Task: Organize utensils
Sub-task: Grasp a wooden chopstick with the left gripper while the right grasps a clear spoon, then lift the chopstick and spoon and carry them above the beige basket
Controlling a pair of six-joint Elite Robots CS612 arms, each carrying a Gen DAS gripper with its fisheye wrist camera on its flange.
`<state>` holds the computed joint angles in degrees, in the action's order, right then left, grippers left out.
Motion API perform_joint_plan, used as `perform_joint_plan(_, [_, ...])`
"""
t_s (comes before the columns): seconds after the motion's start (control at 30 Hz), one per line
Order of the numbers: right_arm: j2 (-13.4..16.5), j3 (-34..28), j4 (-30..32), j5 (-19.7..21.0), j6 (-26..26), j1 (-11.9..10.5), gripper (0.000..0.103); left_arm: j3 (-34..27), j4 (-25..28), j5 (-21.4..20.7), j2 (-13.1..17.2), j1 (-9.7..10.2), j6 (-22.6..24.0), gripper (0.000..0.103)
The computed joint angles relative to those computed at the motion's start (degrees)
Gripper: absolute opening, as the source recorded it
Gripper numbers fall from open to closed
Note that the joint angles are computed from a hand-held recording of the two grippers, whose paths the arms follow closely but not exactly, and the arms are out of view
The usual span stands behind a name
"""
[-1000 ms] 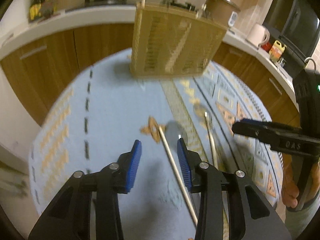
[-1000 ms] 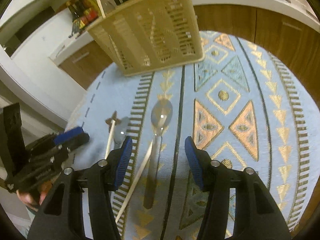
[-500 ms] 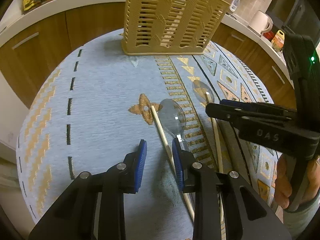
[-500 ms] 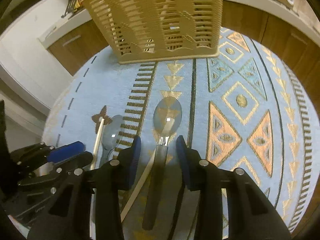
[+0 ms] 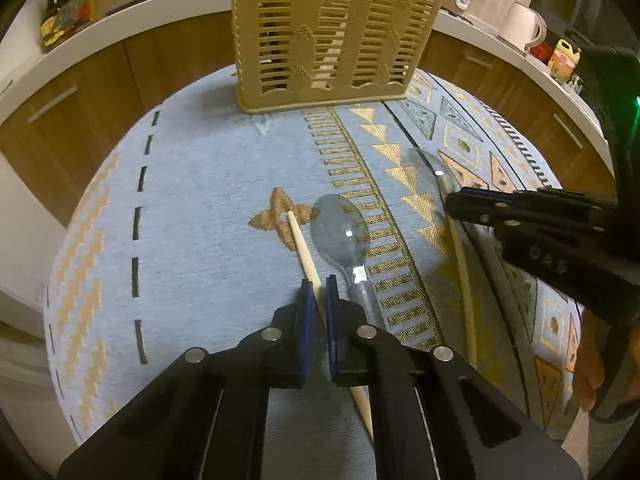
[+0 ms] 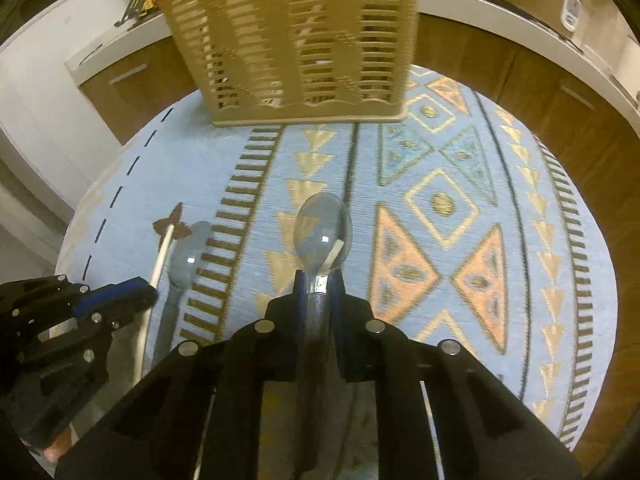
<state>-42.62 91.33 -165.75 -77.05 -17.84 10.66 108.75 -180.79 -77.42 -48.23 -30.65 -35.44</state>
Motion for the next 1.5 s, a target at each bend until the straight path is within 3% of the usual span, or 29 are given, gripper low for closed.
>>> perform_joint_plan(0.13, [-0.5, 0.8, -0.8, 0.4, 0.6, -0.9, 0.01, 0.3, -0.8, -1.0, -0.1, 0.58, -1.7, 0.0])
perform_joint_plan(0.43, [-1.2, 1.3, 0.1, 1.4, 1.7, -2.6, 0.01, 1.3, -3.7, -5.6, -0.2, 2.44, -4.1, 0.0])
perform_joint_plan(0.53, [-1.4, 1.4, 0.7, 0.9, 0.9, -3.1, 0.01, 1.3, -5.0, -8.6, -0.3, 3.14, -3.7, 0.013])
perform_joint_plan(0.57, [-1.4, 1.4, 0.9, 0.5, 0.7, -3.2, 0.01, 1.1, -4.6, -8.8, -0.3, 3.17, -3.4, 0.013])
perform_joint_plan(0.73, [-1.6, 1.1, 2.4, -0.2, -0.6, -3.3, 0.01, -1.2, 3.7, -9.7, -0.6, 3.04, -0.7, 0.013])
perform_joint_plan(0.9, [-1.4, -0.3, 7.8, -0.5, -2.8, -3.3, 0.011, -4.4, 14.6, -7.8, -1.1, 2.3, 5.6, 0.016])
perform_joint_plan(0.97, [-1.4, -1.1, 10.0, -0.8, -3.9, -3.3, 0.011, -6.0, 18.2, -9.2, -0.9, 2.68, 8.5, 0.022])
perform_joint_plan(1.1, [-1.3, -2.8, 15.2, -1.2, -5.6, -3.2, 0.011, -9.1, 25.1, -12.1, -0.5, 3.68, 11.5, 0.022])
perform_joint_plan(1.23, [-1.0, -4.9, 20.2, -1.1, -5.7, -3.2, 0.011, -10.8, 28.5, -12.2, 0.0, 3.89, 12.6, 0.02])
perform_joint_plan(1.37, [-0.7, -6.7, 24.4, -1.2, -6.1, -3.2, 0.011, -11.6, 30.2, -8.5, 0.1, 3.16, 13.3, 0.008])
perform_joint_plan(1.5, [-0.9, -6.0, 22.5, -3.2, -7.9, -2.7, 0.011, -10.9, 27.9, -6.2, 0.3, 2.47, 12.2, 0.005])
